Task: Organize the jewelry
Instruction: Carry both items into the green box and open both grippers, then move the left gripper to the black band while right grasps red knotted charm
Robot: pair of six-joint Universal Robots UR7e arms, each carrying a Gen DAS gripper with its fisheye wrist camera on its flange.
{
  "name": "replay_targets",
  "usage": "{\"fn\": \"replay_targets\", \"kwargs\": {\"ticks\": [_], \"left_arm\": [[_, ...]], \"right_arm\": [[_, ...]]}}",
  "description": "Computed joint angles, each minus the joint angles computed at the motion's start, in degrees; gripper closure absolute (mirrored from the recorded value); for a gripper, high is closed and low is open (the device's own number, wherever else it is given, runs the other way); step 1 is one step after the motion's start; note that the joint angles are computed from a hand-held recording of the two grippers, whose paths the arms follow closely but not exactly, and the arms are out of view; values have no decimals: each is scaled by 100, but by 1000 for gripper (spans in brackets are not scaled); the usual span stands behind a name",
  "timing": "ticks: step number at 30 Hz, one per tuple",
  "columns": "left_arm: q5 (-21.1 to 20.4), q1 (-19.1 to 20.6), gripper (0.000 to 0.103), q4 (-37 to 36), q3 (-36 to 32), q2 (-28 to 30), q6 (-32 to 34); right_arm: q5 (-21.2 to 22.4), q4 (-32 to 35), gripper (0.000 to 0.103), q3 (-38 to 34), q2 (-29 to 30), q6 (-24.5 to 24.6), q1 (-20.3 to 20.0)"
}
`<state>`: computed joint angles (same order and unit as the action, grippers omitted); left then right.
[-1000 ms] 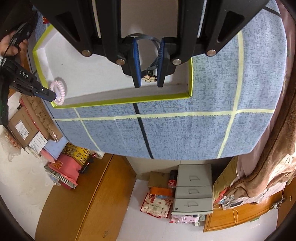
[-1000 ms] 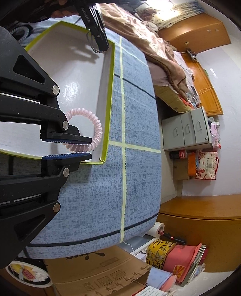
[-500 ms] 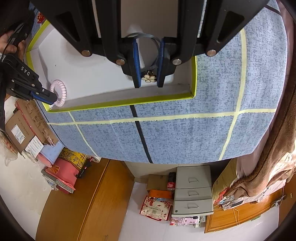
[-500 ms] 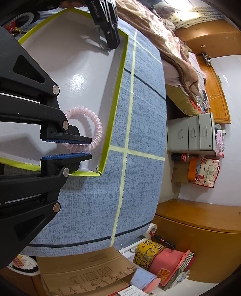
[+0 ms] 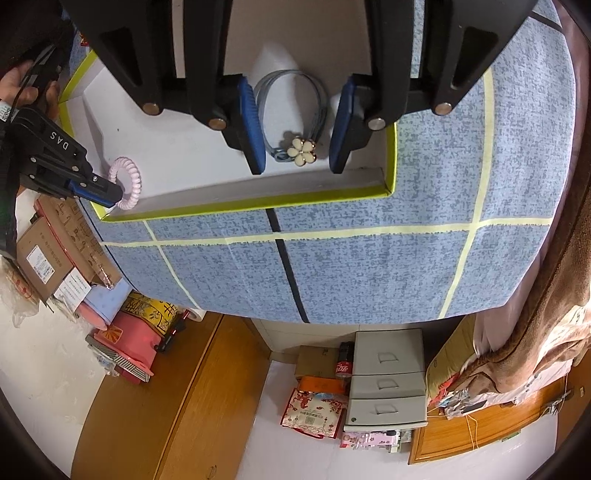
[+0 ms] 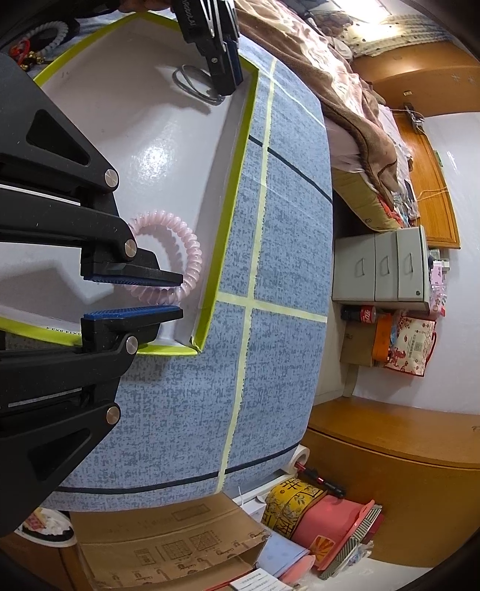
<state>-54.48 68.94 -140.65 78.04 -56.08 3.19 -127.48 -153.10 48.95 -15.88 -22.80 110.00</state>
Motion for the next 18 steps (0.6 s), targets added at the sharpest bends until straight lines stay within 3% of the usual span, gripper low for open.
{"fn": "replay_targets", "kwargs": {"ticks": [7, 13, 15, 18], "left_arm": [[-50, -45, 60, -75, 156, -123, 20], [-65, -135, 58, -308, 373, -322, 57], [-81, -177, 57, -369, 462, -401, 100], [-108, -245, 54, -431, 651, -561, 126]], "right_arm": [[203, -56, 84, 131, -113, 134, -28], [413, -346, 73, 462, -318, 104, 14], [481, -470, 60, 612, -409, 81, 35], [529, -642, 59, 889, -566, 93, 67]]}}
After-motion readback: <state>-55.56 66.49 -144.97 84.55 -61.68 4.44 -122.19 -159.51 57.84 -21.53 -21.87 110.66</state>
